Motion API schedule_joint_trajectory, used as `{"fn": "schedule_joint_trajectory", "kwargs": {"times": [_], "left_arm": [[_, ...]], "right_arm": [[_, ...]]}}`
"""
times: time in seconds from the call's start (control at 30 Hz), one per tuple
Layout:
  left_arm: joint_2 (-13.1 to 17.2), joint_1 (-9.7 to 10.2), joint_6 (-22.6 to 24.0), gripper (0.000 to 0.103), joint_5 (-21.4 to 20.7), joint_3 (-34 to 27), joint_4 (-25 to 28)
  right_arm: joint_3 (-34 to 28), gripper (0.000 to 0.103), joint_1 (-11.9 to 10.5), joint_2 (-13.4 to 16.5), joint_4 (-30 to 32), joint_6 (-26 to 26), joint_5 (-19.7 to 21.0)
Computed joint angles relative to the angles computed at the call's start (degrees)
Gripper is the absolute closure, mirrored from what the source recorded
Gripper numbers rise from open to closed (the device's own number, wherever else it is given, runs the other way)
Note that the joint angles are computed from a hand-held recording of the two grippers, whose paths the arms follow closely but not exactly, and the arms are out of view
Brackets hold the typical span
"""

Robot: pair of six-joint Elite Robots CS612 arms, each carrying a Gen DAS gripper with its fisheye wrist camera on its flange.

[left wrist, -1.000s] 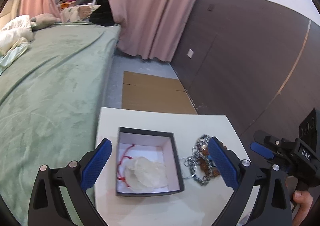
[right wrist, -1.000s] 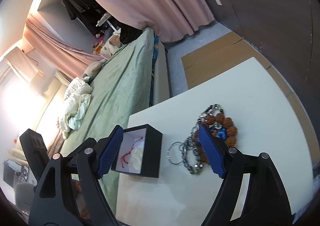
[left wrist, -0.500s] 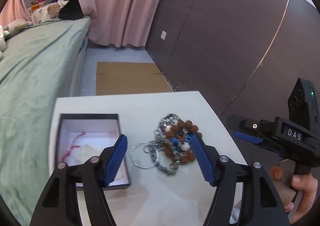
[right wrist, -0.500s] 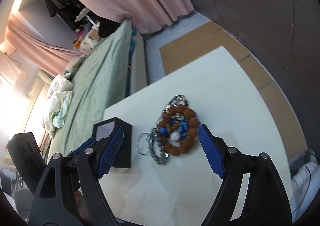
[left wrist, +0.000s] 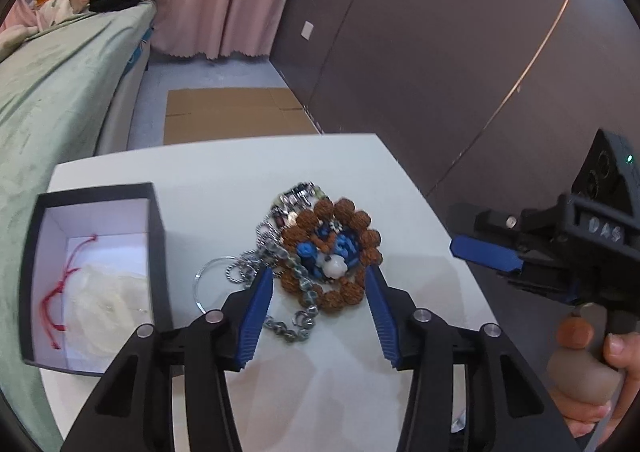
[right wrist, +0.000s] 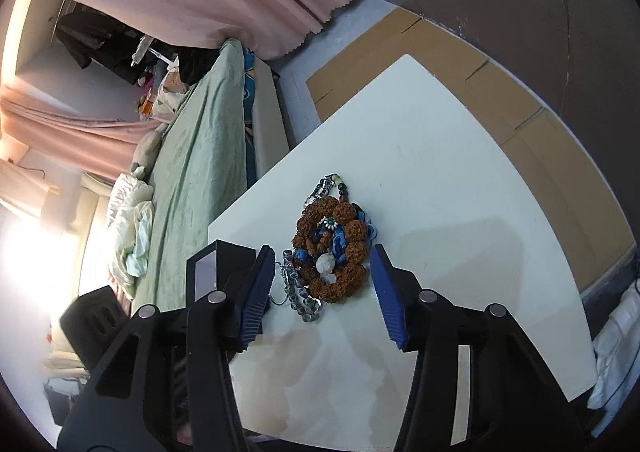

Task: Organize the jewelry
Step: 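Reach the left gripper into the pile and grasp the grey bead bracelet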

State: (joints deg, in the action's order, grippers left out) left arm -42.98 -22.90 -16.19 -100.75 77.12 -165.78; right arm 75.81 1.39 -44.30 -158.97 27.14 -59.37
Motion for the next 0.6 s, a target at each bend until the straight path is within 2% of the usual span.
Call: {"fn": "schedule_joint_trajectory", "kwargs": {"times": [0.2, 0.4, 0.47, 0.53, 0.6], "left_arm": [[1.2, -0.77, 1.5, 0.068, 1.6, -1.8, 4.5], [2.2, -0.85, 0.3, 0.072, 3.1, -2.9, 6.2], [2.5, -0.73, -0.3, 0.079, 2.5, -3.3, 6.6], [2.7, -0.67, -0.6, 0.092, 2.3, -3.4, 6.7], [2.7, -0.68, -0.9, 0.094, 2.5, -3.4, 6.3]], "right_arm": [[-0.1, 0.052, -0.2, -0.2, 0.4, -0.2, -0.2], [0.0, 0.052, -0.2, -0.2, 0.5, -0.4, -0.2], [-0.1, 0.052, -0.2, -0.1, 0.7, -0.6, -0.2], [-0.4, 0.052, 0.0, 0.0, 1.3, -0.9, -0.4], [-0.8, 0.052, 0.1, 0.3, 2.2, -1.2, -0.7]]}}
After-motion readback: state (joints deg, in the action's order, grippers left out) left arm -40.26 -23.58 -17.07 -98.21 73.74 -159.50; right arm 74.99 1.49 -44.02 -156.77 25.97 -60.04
